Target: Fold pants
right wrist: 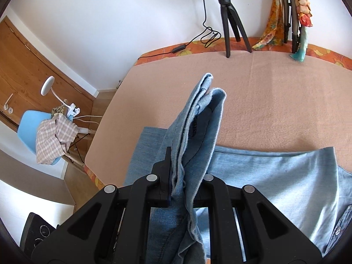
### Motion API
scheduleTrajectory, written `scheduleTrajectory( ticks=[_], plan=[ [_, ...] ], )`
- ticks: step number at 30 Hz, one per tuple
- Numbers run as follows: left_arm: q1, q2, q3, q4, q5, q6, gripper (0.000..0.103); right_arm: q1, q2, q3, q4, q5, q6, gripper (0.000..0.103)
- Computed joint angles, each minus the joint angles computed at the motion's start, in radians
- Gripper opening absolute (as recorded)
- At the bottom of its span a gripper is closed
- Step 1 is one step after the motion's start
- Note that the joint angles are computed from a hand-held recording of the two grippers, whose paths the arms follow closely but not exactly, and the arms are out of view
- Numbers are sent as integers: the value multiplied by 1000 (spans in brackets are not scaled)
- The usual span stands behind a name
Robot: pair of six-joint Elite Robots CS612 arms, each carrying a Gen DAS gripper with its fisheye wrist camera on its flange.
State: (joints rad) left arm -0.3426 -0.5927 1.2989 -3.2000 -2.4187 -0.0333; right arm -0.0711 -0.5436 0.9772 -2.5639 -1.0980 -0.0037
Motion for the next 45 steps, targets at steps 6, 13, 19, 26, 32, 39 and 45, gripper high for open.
scheduleTrajectory(
  ticks=[6, 13, 19, 26, 32, 39, 45],
  plan=[
    [-24, 13, -40, 76, -55, 69, 12, -40, -58, 110, -66, -26, 3, 11],
    [-73, 45, -121, 184, -106, 162, 12, -97, -115, 212, -129, -58, 27, 11],
    [-112, 60, -152, 252, -123, 200, 12, -146, -142, 265, -155, -64, 45, 11],
    [-151, 93, -198, 326, -141, 208, 12, -194, -146, 295, -165, -65, 42, 11],
    [-182, 111, -226, 407, -131, 246, 12, -238, -133, 317, -175, -53, 45, 11],
    [-211, 153, -305, 513, -103, 288, 12, -285, -102, 329, -194, -20, 76, 11],
    [-235, 183, -359, 588, -53, 319, 12, -318, -61, 307, -189, 63, 125, 25]
  ],
)
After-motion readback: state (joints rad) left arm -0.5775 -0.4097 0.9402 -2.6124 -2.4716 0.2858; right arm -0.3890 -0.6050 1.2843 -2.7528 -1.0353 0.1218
